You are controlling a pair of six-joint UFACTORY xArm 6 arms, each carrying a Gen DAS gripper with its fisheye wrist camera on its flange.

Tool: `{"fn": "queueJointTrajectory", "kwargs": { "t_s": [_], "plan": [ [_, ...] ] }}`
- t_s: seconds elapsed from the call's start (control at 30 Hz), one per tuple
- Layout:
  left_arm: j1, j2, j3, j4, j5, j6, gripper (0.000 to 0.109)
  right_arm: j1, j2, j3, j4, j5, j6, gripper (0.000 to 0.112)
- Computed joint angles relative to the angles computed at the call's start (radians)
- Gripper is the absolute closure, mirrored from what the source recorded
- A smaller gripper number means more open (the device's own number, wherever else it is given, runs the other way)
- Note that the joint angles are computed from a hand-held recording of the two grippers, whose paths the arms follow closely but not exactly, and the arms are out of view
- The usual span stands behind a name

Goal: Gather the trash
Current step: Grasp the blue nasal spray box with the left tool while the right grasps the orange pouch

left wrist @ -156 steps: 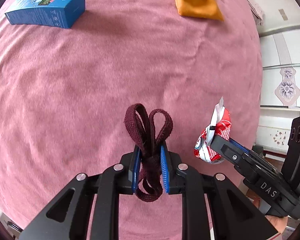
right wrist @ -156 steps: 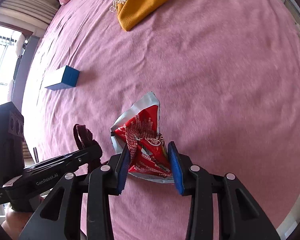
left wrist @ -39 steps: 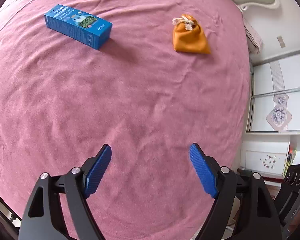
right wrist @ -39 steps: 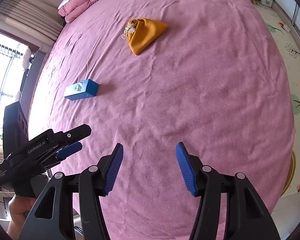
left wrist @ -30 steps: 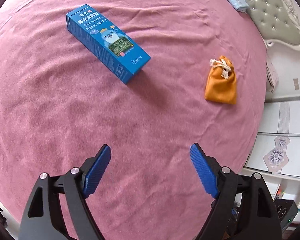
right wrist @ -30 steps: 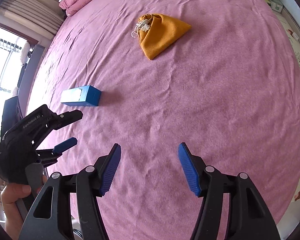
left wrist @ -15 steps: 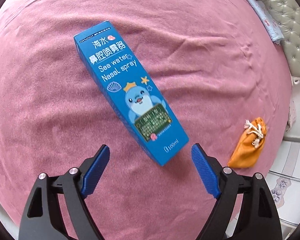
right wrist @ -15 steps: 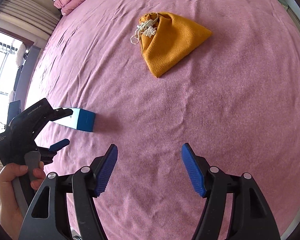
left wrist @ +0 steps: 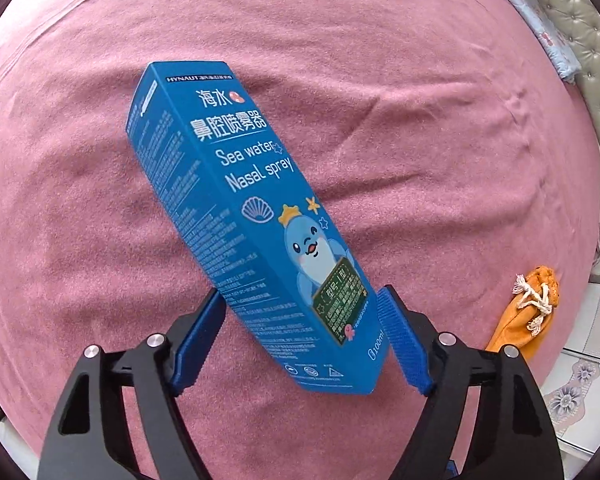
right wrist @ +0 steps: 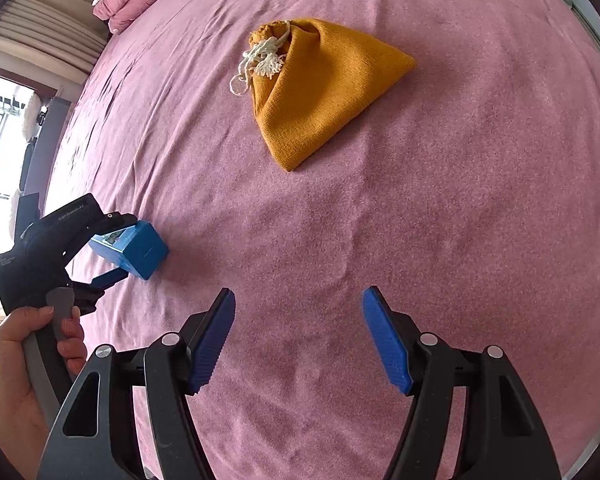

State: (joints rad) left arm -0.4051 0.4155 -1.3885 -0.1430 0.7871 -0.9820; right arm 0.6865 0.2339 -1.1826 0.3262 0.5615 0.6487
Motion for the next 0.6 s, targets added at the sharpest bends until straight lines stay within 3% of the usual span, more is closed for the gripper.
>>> {"fn": "queueJointTrajectory", "kwargs": {
  "t_s": [0.17, 0.43, 0.6],
  "plan": [
    [0.013, 0.044, -0.021, -0.137, -0.034, 0.079, 0.052, -0.024, -0.001, 0.000, -0.003, -0.001, -0.008, 0.048],
    [-0.003, 0.042, -0.007, -0.092, -0.065, 0.036, 0.056, -0.048, 0.022, -0.036, -0.044, 0.005, -0.023, 0.048],
    [-0.041, -0.032, 0.071, -0.135, -0.139, 0.131, 0.062, -0.067, 0.108, -0.145, -0.088, 0.026, -0.022, 0.048]
  ]
}}
